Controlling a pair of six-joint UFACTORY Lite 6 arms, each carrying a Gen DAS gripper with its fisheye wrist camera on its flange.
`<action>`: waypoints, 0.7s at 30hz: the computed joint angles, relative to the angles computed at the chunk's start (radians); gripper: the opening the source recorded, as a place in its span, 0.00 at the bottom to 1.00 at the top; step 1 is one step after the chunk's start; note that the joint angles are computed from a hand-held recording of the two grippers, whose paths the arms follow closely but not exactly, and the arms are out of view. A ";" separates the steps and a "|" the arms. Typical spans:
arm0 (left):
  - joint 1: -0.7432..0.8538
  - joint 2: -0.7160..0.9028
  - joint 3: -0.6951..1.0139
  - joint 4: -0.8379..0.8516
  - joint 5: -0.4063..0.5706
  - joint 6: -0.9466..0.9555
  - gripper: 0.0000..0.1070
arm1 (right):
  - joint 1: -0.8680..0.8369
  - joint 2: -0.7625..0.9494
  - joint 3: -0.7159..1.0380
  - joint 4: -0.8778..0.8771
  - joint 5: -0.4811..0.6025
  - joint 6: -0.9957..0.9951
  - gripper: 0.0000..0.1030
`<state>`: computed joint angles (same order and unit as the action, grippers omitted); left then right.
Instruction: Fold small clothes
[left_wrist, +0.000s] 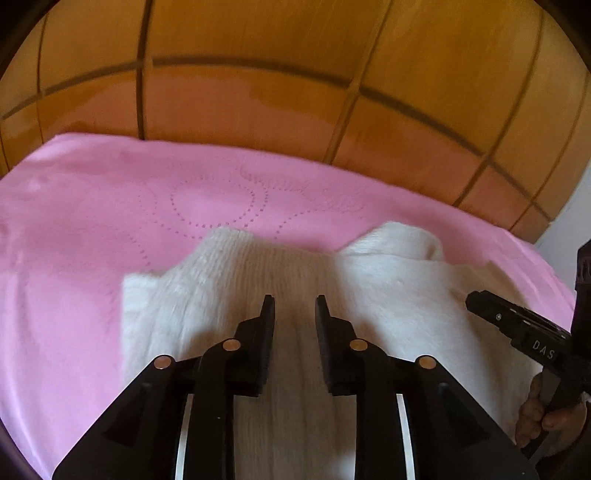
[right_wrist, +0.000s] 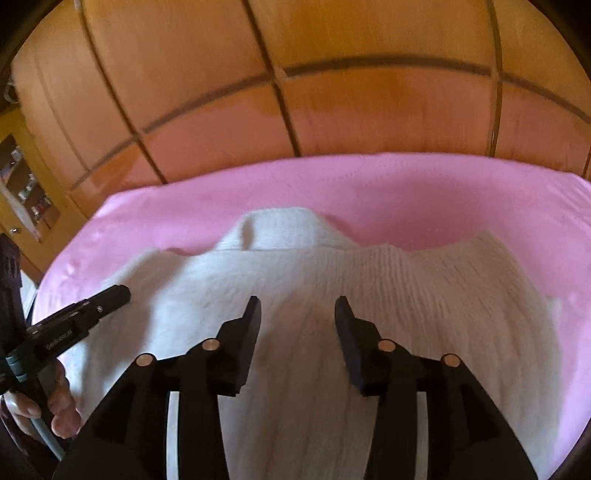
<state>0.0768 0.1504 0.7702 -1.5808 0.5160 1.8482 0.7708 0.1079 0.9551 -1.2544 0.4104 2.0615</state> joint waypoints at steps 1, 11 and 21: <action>0.022 -0.052 -0.056 -0.004 0.007 0.024 0.20 | 0.048 -0.033 -0.018 0.014 0.036 -0.001 0.44; 0.145 -0.106 -0.257 -0.225 -0.028 0.309 0.24 | 0.421 0.078 -0.016 0.059 0.238 0.095 0.60; 0.198 -0.660 -0.527 0.156 0.065 -0.024 0.36 | 0.477 -0.242 -0.219 0.144 0.375 0.179 0.67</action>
